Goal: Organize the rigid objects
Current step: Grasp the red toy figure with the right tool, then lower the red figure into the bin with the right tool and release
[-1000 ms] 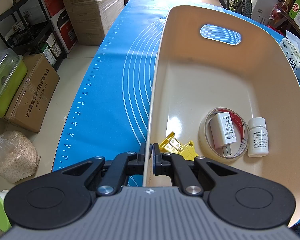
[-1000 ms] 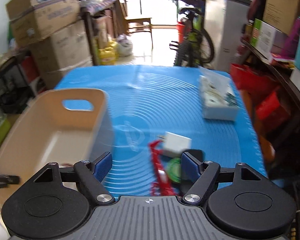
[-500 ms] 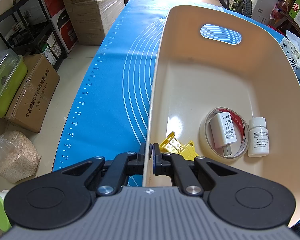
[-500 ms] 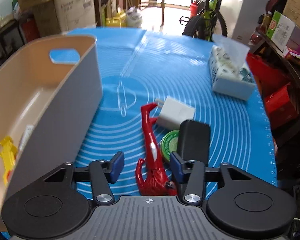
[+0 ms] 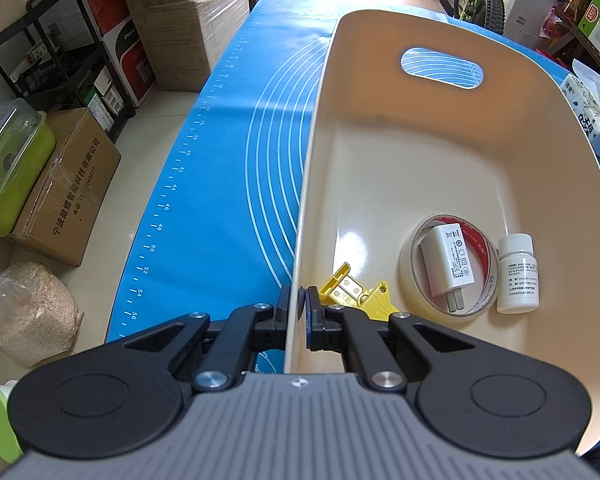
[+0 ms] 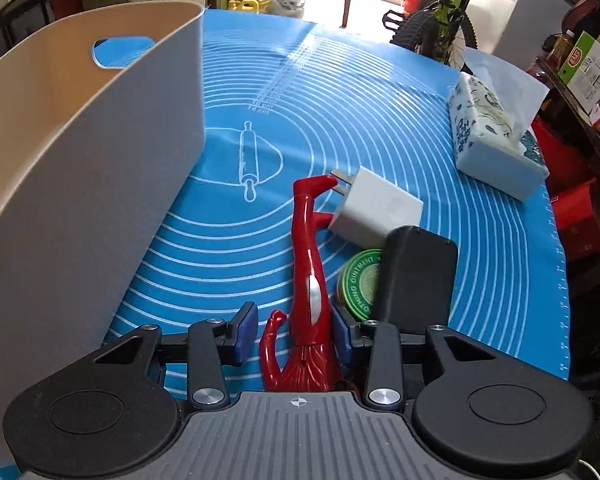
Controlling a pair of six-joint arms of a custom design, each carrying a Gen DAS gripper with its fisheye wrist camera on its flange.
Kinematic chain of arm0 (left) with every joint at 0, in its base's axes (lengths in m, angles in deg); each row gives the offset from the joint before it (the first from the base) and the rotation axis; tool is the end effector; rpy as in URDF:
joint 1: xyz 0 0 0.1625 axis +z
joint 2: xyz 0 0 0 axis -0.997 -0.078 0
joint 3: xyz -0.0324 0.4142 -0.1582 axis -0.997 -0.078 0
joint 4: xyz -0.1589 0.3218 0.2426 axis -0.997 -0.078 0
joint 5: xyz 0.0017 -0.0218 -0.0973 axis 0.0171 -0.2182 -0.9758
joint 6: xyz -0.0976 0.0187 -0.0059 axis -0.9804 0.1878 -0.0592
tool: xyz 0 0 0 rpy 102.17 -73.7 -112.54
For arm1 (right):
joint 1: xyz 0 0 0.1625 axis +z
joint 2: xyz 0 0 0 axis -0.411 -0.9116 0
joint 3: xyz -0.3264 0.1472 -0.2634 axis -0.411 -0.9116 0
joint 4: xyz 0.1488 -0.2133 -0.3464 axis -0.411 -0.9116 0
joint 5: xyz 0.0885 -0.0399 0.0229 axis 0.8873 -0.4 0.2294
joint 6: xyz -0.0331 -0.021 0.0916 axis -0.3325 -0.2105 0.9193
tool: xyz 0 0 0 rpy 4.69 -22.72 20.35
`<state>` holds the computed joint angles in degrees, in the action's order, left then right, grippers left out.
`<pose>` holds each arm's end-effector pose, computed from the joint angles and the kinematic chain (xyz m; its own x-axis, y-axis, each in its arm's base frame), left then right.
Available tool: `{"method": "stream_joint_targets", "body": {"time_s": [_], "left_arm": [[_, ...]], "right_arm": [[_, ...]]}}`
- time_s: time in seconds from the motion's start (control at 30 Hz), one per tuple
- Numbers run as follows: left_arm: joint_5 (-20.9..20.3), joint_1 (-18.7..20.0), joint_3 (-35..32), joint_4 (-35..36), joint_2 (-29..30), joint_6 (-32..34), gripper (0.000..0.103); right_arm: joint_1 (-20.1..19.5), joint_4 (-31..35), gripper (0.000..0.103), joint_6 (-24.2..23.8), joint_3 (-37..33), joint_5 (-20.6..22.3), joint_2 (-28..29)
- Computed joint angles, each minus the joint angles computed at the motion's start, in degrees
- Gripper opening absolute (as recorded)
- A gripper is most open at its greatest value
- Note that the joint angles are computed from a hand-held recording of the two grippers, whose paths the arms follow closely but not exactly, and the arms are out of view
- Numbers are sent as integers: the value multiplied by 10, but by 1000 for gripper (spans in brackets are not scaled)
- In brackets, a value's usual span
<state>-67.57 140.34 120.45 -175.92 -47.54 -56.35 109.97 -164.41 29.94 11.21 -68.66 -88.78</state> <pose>-0.3175 -0.7883 0.0373 -0.5870 0.5266 -0.6149 0.6356 0.7702 0.0529 0.0067 -0.6781 0.2545 -0.5936 0.4025 0.6968 -0.1271 0.8082 -0.5751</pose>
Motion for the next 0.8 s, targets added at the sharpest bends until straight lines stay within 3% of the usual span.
{"method": "stream_joint_targets", "body": {"time_s": [0.2,0.8], "left_arm": [[1,0,0,-1,0,1,8],[1,0,0,-1,0,2,8]], "right_arm": [[-4,-34,31,20,16,24,-8],[17,-91,31,45,54,56,-40]]}}
